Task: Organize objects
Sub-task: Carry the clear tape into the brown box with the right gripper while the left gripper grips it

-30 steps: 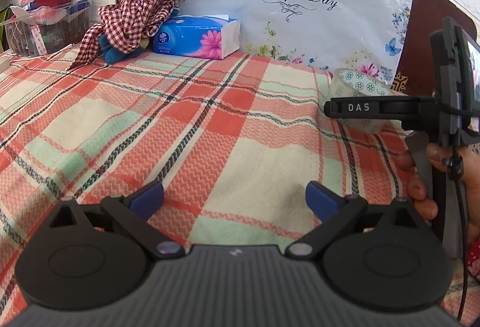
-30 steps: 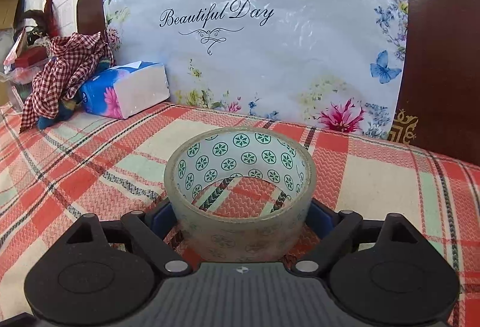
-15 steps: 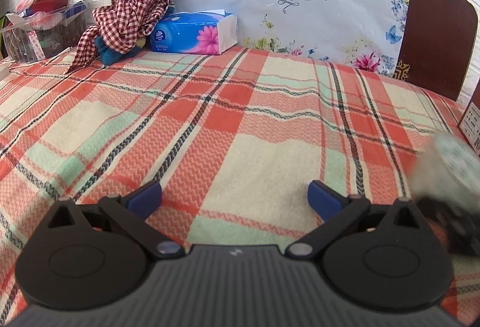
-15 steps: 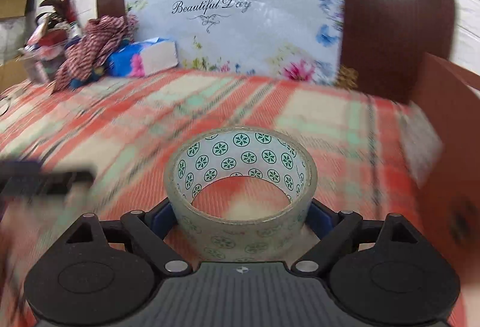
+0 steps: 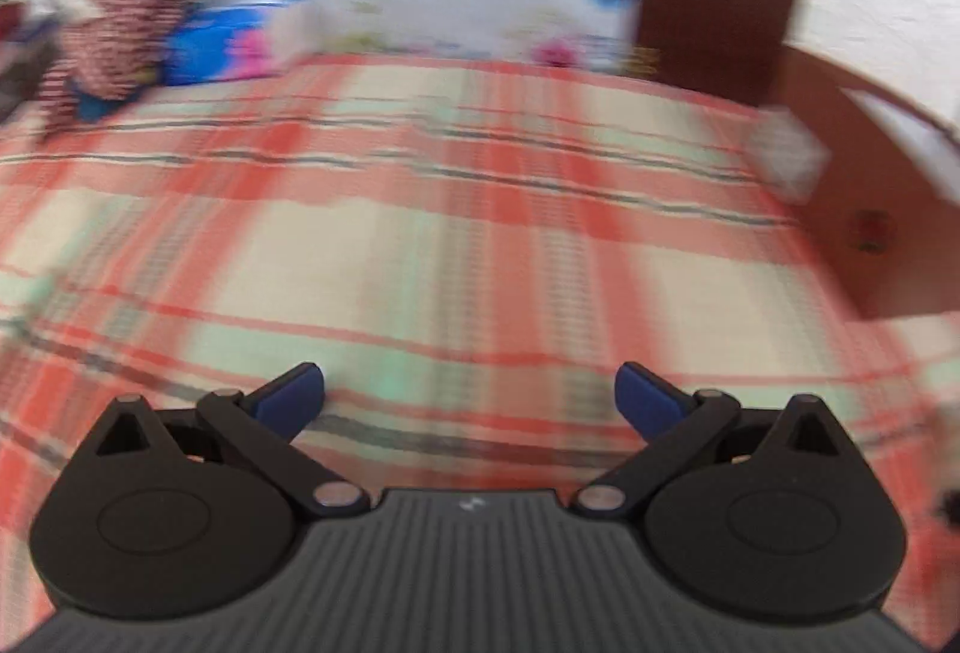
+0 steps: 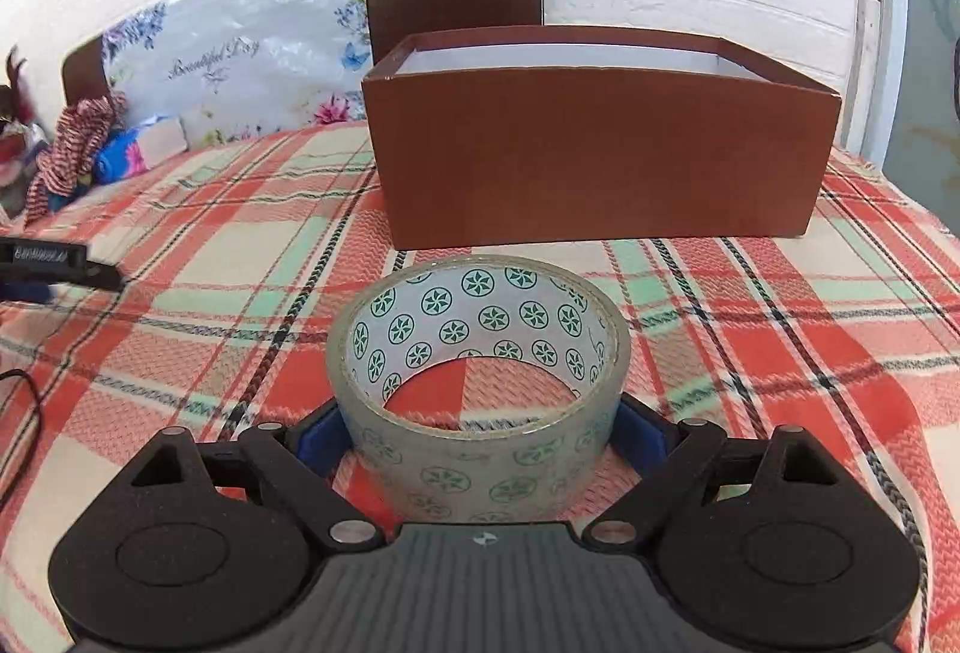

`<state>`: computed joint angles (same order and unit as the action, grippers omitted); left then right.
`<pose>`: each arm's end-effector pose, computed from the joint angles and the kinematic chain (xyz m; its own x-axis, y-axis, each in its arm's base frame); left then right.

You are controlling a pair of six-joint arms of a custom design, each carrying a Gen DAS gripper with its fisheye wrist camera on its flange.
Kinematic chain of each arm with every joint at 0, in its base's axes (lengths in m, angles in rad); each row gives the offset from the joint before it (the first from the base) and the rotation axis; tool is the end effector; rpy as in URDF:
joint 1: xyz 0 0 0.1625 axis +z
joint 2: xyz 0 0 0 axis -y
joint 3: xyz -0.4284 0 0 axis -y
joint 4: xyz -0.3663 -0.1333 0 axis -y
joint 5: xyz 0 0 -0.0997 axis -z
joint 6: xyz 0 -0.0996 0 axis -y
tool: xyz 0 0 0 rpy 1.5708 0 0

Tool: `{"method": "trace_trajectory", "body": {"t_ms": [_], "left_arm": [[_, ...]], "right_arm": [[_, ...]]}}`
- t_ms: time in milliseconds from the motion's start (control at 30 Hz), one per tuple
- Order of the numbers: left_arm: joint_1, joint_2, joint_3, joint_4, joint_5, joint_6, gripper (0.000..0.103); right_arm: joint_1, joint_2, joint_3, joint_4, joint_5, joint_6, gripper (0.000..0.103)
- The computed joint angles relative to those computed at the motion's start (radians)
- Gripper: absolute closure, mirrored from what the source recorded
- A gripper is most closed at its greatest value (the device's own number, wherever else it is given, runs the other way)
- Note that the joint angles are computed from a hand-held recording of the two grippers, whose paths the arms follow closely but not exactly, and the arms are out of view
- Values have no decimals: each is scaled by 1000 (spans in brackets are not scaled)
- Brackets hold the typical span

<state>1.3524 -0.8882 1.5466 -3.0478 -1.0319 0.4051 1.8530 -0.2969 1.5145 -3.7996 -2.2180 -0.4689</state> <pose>0.0304 -0.7141 0.2852 -0.7863 0.0976 -0.6100 0.4983 0.6839 -0.5329 0.2532 -0.6103 -0.0135 -0.7437 0.0092 0.6685 -0.5424 0.5762 -0.6114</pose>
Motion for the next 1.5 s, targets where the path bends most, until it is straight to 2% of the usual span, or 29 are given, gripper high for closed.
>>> {"method": "trace_trajectory", "body": {"t_ms": [133, 200, 367, 433, 600, 667, 733, 767, 800, 833, 900, 1000, 1100, 1200, 1367, 1500], "left_arm": [[-75, -43, 44, 193, -160, -69, 0], [-115, -48, 60, 244, -205, -61, 0], [-192, -19, 76, 329, -161, -63, 8], [-204, -7, 79, 337, -133, -72, 14], [-214, 16, 70, 383, -58, -90, 15], [-209, 27, 55, 425, -41, -116, 24], [-197, 42, 32, 471, -49, -141, 39], [-198, 46, 39, 456, -39, -134, 41], [-204, 48, 54, 426, -22, -109, 48], [-208, 47, 61, 420, -26, -88, 60], [-209, 42, 54, 456, -67, -92, 76], [-230, 33, 67, 418, -67, -70, 76], [-251, 17, 50, 380, -122, -40, 76], [-278, 40, 1, 313, -144, 12, 74], [-302, 155, -187, 280, -114, 50, 70], [-295, 285, -381, 296, -76, 58, 46]], "right_arm": [[4, 2, 6, -8, -9, -34, 14], [1, -14, 30, -11, 3, -32, 14], [-11, -45, 92, -35, 31, -41, 12], [-18, -72, 134, -50, 40, -46, 12], [-22, -84, 140, -35, 65, -59, 12], [-23, -82, 132, -34, 78, -70, 12], [-28, -79, 123, -27, 102, -88, 11], [-29, -74, 115, -22, 108, -96, 12], [-30, -69, 106, -14, 107, -100, 13], [-30, -67, 99, 4, 107, -99, 15], [-32, -65, 98, 1, 118, -108, 16], [-32, -56, 105, -100, 142, -128, 16], [-27, -31, 84, -273, 186, -223, 16], [-31, -22, 14, -349, 248, -307, 16], [-56, -22, -164, -225, 321, -305, 15], [-87, 38, -374, -54, 338, -321, 13]]}}
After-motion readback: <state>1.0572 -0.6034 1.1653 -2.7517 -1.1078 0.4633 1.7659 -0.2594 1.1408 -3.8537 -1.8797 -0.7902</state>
